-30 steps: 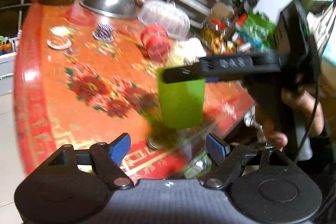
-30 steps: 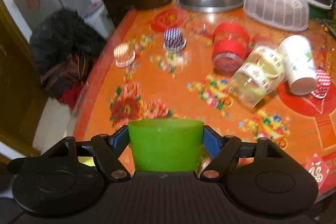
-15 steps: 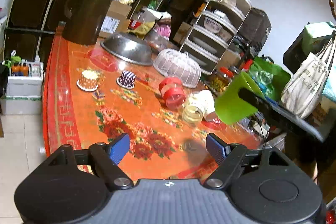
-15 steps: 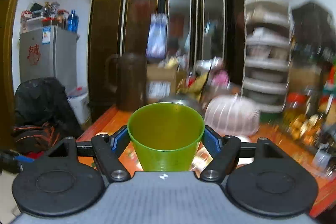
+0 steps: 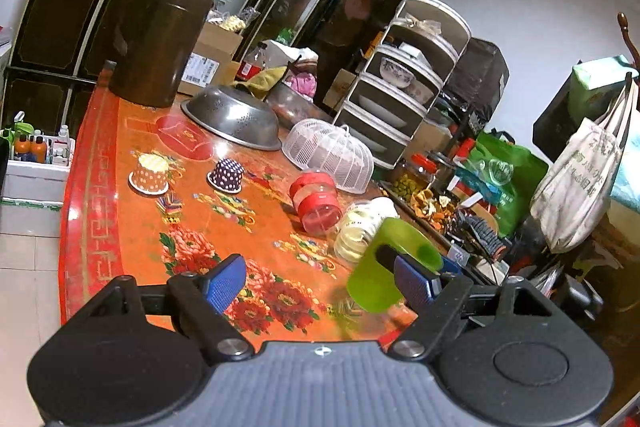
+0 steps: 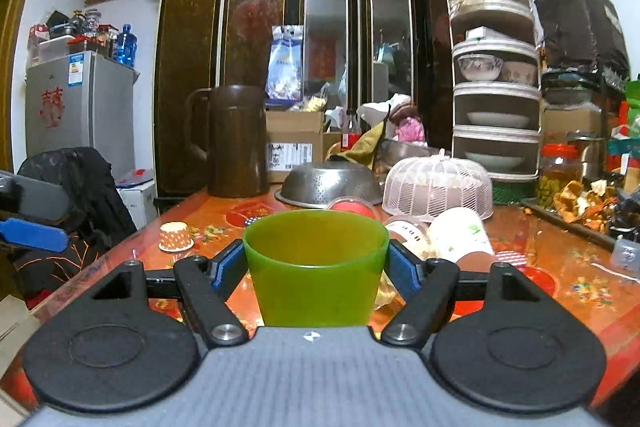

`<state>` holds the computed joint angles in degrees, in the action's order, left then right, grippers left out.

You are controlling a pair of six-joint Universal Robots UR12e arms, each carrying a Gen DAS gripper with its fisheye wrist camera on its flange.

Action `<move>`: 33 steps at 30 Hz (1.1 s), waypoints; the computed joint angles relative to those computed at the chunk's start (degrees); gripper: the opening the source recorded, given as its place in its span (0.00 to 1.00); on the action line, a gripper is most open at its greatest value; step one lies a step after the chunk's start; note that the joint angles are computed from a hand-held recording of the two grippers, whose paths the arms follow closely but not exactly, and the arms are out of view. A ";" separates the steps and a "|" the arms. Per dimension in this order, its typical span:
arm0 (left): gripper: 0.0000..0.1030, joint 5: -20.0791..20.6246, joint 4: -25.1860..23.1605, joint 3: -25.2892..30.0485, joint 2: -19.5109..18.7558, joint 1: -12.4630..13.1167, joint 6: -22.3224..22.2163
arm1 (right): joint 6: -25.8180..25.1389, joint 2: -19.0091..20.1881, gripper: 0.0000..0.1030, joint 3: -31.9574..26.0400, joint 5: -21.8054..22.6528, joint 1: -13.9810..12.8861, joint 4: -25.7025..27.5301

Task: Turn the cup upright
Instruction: 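Lower the upright green cup onto the table with the right gripper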

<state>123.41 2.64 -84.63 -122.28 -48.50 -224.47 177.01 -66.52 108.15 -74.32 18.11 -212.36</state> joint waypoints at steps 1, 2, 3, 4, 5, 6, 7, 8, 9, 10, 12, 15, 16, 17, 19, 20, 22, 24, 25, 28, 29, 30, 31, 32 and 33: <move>0.81 -0.32 -0.26 0.07 -0.05 0.03 0.14 | 0.55 0.49 0.72 -0.56 -0.59 0.21 -0.04; 0.81 -0.21 -0.56 0.23 -0.15 -0.02 0.41 | 0.82 0.86 0.72 -0.99 -1.25 0.43 0.03; 0.81 0.05 -0.73 0.38 -0.27 -0.10 0.72 | 0.85 1.10 0.72 -1.07 -1.43 0.52 -0.32; 0.81 0.27 -0.59 0.41 -0.38 -0.19 1.09 | 0.90 1.28 0.72 -0.81 -1.50 0.54 -0.99; 0.81 0.28 -0.19 0.34 -0.45 -0.22 1.31 | 0.84 1.50 0.72 -0.96 -1.83 0.72 -1.33; 0.81 0.08 0.14 0.19 -0.45 -0.19 1.20 | 0.50 1.63 0.72 -0.76 -1.72 0.74 -2.00; 0.81 -0.19 0.29 0.08 -0.43 -0.13 1.05 | 0.18 1.78 0.72 -0.66 -1.68 0.83 -2.28; 0.81 -0.37 0.26 -0.02 -0.40 -0.07 0.76 | -0.15 1.85 0.73 -0.60 -1.81 0.98 -2.40; 0.81 -0.49 0.32 -0.13 -0.39 -0.03 0.45 | -0.64 1.87 0.73 -0.61 -1.85 1.15 -2.24; 0.81 -0.69 0.49 -0.28 -0.35 0.03 0.30 | -0.93 2.02 0.73 -0.83 -1.76 1.28 -2.01; 0.81 -0.79 0.39 -0.41 -0.33 0.07 0.01 | -1.55 1.91 0.73 -0.79 -1.92 1.48 -1.47; 0.81 -1.11 0.58 -0.62 -0.34 0.14 -0.57 | -1.27 1.79 0.73 -0.83 -1.52 1.30 -0.88; 0.81 -1.12 0.59 -0.66 -0.34 0.14 -0.71 | -0.93 1.71 0.73 -0.95 -1.02 1.20 -0.01; 0.81 -1.02 0.47 -0.62 -0.36 0.09 -0.76 | -0.69 1.55 0.73 -0.90 -0.68 1.11 0.79; 0.81 -0.68 0.27 -0.61 -0.36 0.00 -0.53 | -0.70 1.59 0.73 -0.96 -0.88 1.22 0.86; 0.81 -0.71 0.21 -0.62 -0.34 0.01 -0.55 | -0.63 1.46 0.73 -0.87 -0.67 1.19 1.07; 0.81 -0.65 0.21 -0.62 -0.32 -0.02 -0.70 | -0.37 1.24 0.74 -0.88 -0.16 1.13 1.80; 0.81 -0.48 0.17 -0.59 -0.34 -0.06 -0.74 | -0.29 1.07 0.74 -0.90 -0.32 1.21 2.41; 0.81 -0.53 0.12 -0.61 -0.33 -0.08 -0.68 | -0.15 0.94 0.75 -0.90 -0.16 1.19 2.90; 0.81 -0.50 0.18 -0.61 -0.43 -0.16 -0.83 | 1.10 0.40 0.79 -1.00 1.14 0.91 5.29; 0.81 -0.60 0.27 -0.70 -0.42 -0.16 -0.97 | 1.15 0.28 0.81 -1.04 1.04 0.94 5.89; 0.81 -0.72 0.34 -0.78 -0.43 -0.15 -1.13 | 1.01 0.10 0.83 -1.05 0.61 1.04 6.77; 0.81 -0.83 0.30 -0.85 -0.40 -0.14 -1.28 | 0.56 -0.04 0.83 -1.08 0.23 1.14 7.59; 0.81 -0.91 0.19 -0.93 -0.37 -0.10 -1.39 | 0.13 -0.12 0.83 -1.09 -0.11 1.23 8.23; 0.81 -0.90 0.05 -0.98 -0.35 -0.07 -1.55 | 0.03 -0.13 0.87 -1.07 -0.25 1.28 8.45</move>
